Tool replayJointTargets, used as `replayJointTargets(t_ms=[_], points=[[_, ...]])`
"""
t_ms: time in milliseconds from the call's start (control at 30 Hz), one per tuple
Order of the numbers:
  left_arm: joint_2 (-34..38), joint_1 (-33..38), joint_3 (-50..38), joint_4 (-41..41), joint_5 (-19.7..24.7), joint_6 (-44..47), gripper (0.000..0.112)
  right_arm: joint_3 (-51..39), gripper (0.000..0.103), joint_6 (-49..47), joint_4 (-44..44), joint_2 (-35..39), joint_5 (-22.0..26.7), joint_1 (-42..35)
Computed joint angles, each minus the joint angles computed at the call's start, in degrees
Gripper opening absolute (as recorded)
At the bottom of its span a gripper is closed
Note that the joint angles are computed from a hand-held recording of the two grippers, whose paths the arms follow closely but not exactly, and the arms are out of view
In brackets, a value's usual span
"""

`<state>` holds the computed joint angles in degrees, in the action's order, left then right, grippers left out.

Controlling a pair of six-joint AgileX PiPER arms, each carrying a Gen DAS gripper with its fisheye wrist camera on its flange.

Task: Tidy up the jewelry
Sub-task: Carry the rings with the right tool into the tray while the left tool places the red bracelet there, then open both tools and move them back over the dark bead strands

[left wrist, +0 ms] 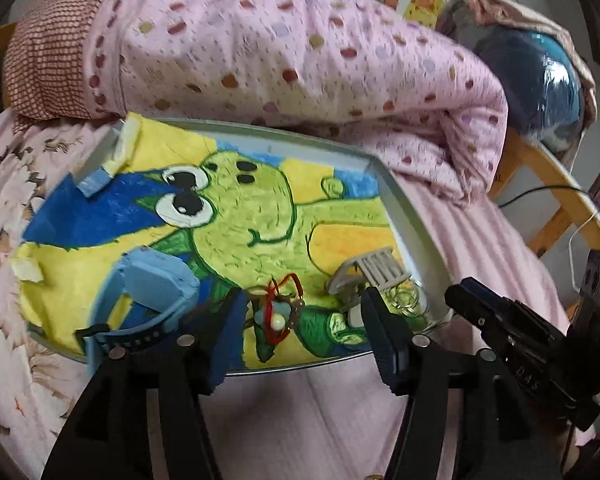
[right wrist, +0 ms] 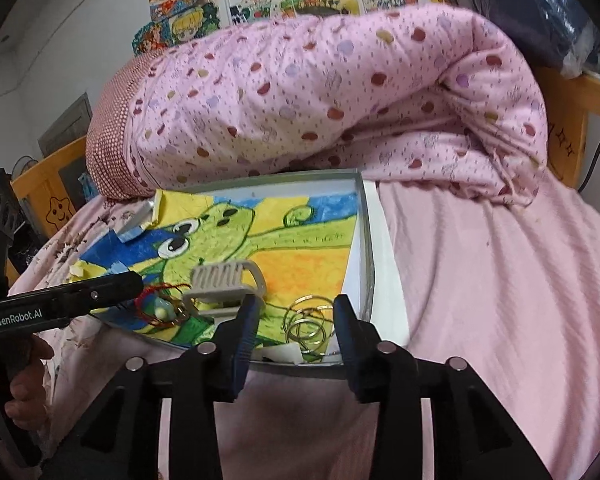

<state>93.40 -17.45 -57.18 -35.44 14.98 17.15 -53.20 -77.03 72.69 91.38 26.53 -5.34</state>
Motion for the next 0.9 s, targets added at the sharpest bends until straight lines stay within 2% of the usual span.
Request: replayJointTargets(t_ms=[67, 167, 233, 300, 367, 467, 533, 667, 900], points=[[-1.41, -0.09, -0.31, 5.51, 1.18, -5.7, 0.061, 0.31, 0.052, 0.58, -0.45, -1.5, -0.19, 0.16], [-4.77, 0.02, 0.92, 8.77, 1.51, -9.5, 0.071, 2.31, 0.071, -1.24, 2.27, -5.74, 0.2, -0.34], [-7.61, -0.33, 2.08, 13.96, 1.58, -14.54, 0.076, 3.42, 0.077, -1.2, 2.98, -8.68, 0.12, -0.36], [-11.23, -0.72, 4.05, 18.79, 1.18, -19.02, 0.089, 4.51, 0.081, -1.07, 3.58, -11.61, 0.46, -0.41], [-14.76, -1.02, 6.35, 23.51, 0.34, -23.63, 0.098, 6.19, 0.091, -2.25, 5.63, -14.94, 1.0, -0.77], [-21.68, -2.06, 9.96, 37.05, 0.33, -36.72, 0.1, 9.3, 0.097, -4.98, 9.46, -20.69, 1.03, -0.84], [-25.21, -2.49, 11.52, 42.98, 0.96, -42.35, 0.101, 10.82, 0.103, -5.01, 10.08, -24.44, 1.17, -0.52], [-33.5, -2.08, 14.76, 45.5, 3.67, -44.09, 0.101, 12.76, 0.103, -1.8, 8.01, -31.01, -0.63, 1.86], [-46.51, -3.34, 18.69, 52.26, 10.76, -47.62, 0.101, 14.97, 0.103, 18.48, -9.15, -41.37, -4.22, 9.34]])
